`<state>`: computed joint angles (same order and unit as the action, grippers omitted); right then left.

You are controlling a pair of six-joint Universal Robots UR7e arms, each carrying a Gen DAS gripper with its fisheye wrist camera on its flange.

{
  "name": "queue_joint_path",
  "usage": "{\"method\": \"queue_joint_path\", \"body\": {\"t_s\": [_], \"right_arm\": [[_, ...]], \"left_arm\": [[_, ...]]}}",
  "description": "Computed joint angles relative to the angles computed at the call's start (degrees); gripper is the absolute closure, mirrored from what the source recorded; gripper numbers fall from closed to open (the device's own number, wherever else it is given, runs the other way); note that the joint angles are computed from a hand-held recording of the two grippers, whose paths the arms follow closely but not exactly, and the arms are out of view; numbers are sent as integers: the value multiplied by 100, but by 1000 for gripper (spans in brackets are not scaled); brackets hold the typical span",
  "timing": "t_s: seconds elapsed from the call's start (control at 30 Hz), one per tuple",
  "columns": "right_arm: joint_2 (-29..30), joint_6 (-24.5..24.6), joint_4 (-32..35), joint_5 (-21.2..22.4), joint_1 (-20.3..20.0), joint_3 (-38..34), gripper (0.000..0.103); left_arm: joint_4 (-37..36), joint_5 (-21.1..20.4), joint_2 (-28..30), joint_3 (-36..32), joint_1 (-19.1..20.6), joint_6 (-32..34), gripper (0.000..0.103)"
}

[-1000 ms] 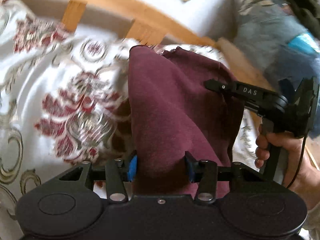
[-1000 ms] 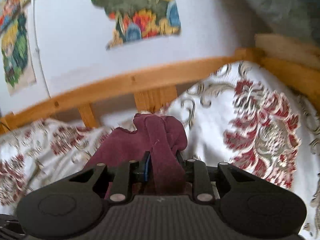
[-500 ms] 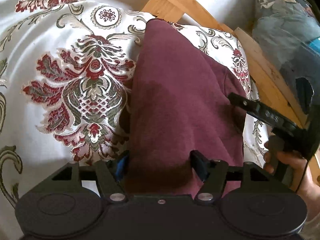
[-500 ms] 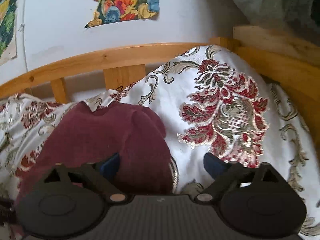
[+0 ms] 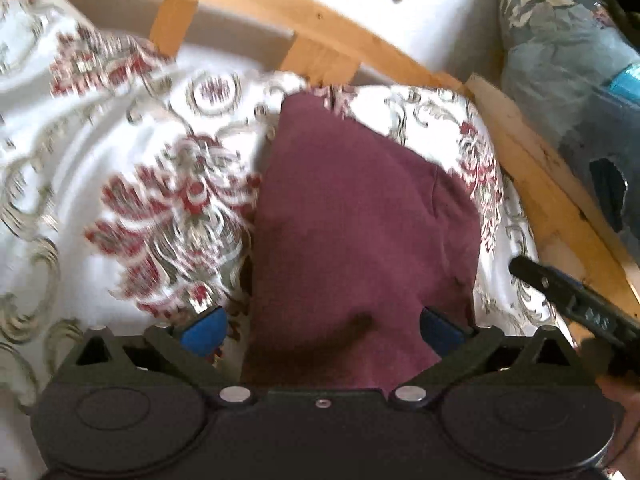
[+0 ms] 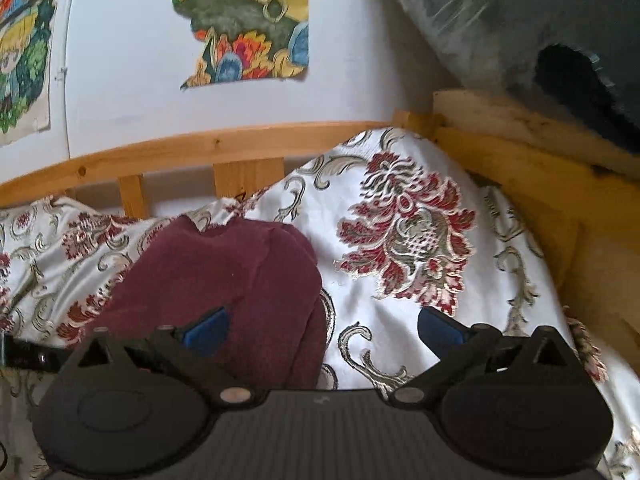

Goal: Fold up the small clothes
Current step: 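Open both grippers and lift them away from the folded shirt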

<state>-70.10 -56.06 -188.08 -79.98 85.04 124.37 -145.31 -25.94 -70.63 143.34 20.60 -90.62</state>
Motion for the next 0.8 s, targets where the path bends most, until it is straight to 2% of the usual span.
{"method": "queue_joint_path", "body": {"t_s": [0.23,0.37,0.47,0.57,0.7,0.8], "right_arm": [[-728,74,-204,404,-156,619,0],[-1213,92,-416,699,-179,1076,0],[-1702,118,-398,953,-206,1434,0],[-2269,196,-152,1088,-198,1729,0],[-3055,231,515,1154,-237,2018,0],[-3647,26,1083,1270,-351,2212,0]], "left_arm": [[3578,205,-544,-664,-692,-1976,1],[5532,110,-528,-1243,-1134,-2820,1],[6949,-114,-423,-1631,-1566,-3712,1],[7719,-447,-302,-1889,-1985,-4209,1],[8116,-845,-133,-2132,-2429,-4381,1],[8305,-1164,26,-2266,-2759,-4458,1]]}}
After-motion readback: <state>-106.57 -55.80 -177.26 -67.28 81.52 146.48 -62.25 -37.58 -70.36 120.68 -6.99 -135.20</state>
